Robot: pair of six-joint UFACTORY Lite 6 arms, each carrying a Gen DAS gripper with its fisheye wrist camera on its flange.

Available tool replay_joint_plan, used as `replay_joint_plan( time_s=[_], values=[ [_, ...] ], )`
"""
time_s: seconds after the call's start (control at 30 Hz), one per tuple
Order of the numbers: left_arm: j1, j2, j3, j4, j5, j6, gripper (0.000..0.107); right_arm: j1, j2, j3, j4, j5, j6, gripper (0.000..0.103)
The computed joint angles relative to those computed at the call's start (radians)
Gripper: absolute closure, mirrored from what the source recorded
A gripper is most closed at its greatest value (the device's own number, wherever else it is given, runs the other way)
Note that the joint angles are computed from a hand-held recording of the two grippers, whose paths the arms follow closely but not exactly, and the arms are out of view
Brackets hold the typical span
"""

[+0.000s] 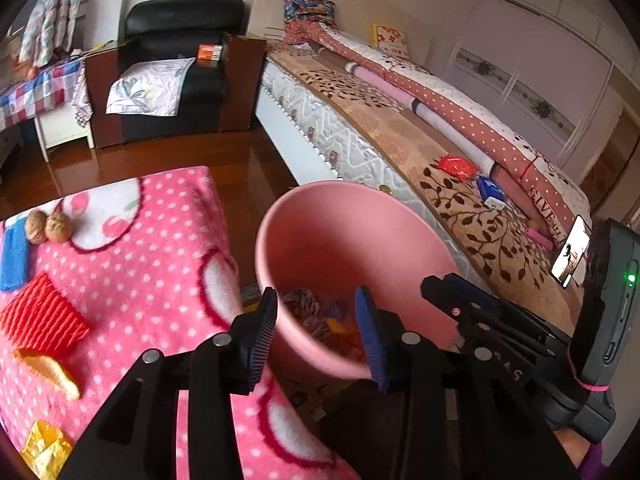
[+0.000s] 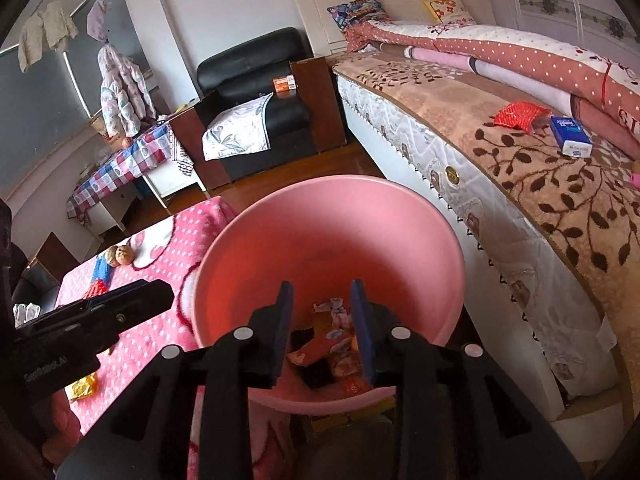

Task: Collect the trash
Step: 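Open the left gripper dropping the wrapper while the right gripper releases the chip into the bucket, then move both open grippers back over the table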

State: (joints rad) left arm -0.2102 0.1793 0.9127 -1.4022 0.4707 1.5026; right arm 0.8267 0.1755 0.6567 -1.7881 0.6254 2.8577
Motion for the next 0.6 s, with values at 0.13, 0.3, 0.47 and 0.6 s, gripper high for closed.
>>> replay_joint_plan(
  time_s=[0.13,0.3,0.47,0.6],
  values=[
    [0.064,-0.058,-0.045,0.004,0.024,0.024,0.067,0.062,0.007,0.032,0.065,0.029,-0.045,0.073],
    [0.151,-0.140,-0.095,0.032,0.045,0.036,0.067,0.125,0.024,0.090,0.097,0.044,-0.058,0.073],
    [0.291,-0.186,-0.117,0.073,0.104,0.067,0.060,0.172,0.070,0.182,0.119,0.031,-0.091,0.073],
    [0.425,-0.173,-0.092,0.111,0.179,0.095,0.058,0.205,0.121,0.267,0.148,0.023,-0.132,0.073]
  ],
)
